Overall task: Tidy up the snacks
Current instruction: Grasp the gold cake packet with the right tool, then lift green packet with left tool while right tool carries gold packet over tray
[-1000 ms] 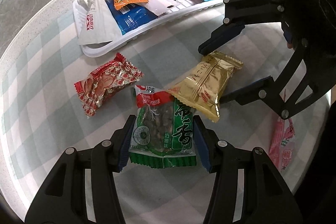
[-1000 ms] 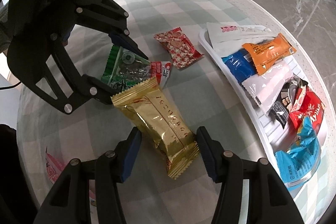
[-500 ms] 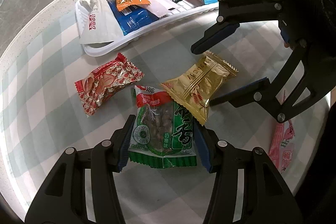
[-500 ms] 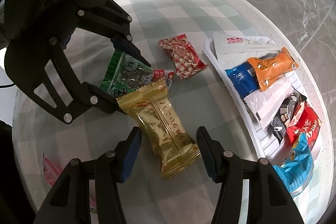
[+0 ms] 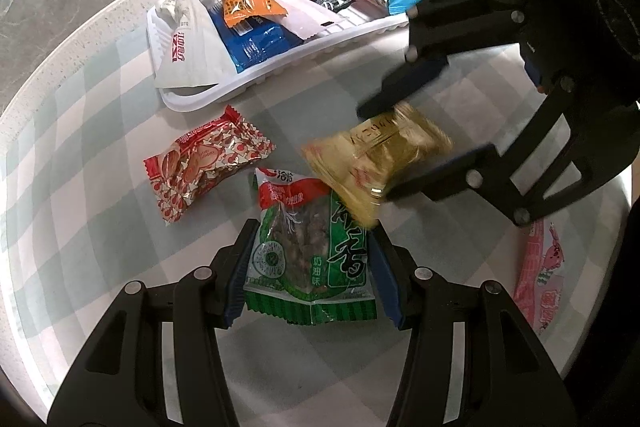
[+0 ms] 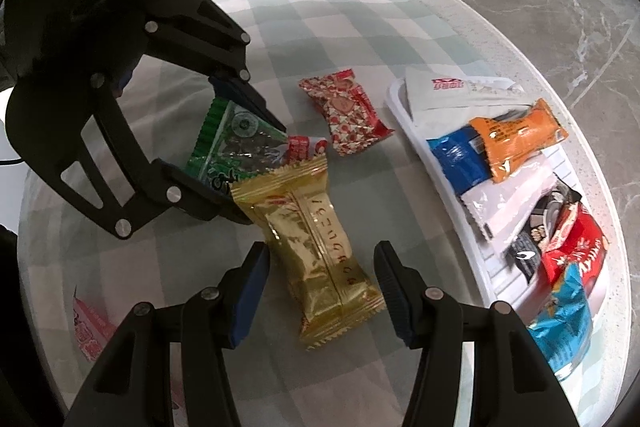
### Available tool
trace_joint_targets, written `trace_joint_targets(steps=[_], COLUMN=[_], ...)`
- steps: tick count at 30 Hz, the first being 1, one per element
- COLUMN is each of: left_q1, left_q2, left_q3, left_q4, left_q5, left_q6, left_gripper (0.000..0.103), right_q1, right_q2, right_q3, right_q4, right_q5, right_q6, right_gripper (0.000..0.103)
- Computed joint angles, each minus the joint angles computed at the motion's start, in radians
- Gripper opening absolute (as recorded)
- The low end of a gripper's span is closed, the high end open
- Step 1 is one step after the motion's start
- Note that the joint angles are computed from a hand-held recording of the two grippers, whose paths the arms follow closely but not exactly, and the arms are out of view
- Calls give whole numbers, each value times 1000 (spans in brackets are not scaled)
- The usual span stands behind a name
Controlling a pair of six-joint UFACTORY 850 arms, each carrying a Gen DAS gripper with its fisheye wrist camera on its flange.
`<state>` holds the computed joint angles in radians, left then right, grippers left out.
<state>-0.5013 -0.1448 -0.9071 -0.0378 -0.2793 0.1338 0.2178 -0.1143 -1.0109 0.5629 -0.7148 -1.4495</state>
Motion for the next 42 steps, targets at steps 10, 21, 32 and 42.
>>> trace_joint_targets(steps=[10,21,32,42], left_q1=[11,50,51,60], left_q2=[45,116,146,32], left_q3=[61,119,75,-104], left_q4=[-162,-696,-903,-873], left_q5=[71,80,54,5], left_q6=[67,464,616,596], left_gripper=[33,32,32,32], right_q1=[-69,-164,-261,-321], right_q2=[-42,-44,-13,-51], right_q3=[-48,-54,-55,-118], right_q4=[105,208,301,371], right_q5=[-141,-273,-349,-317], right_q6=[75,175,238,290], right_gripper=[33,33,33,33])
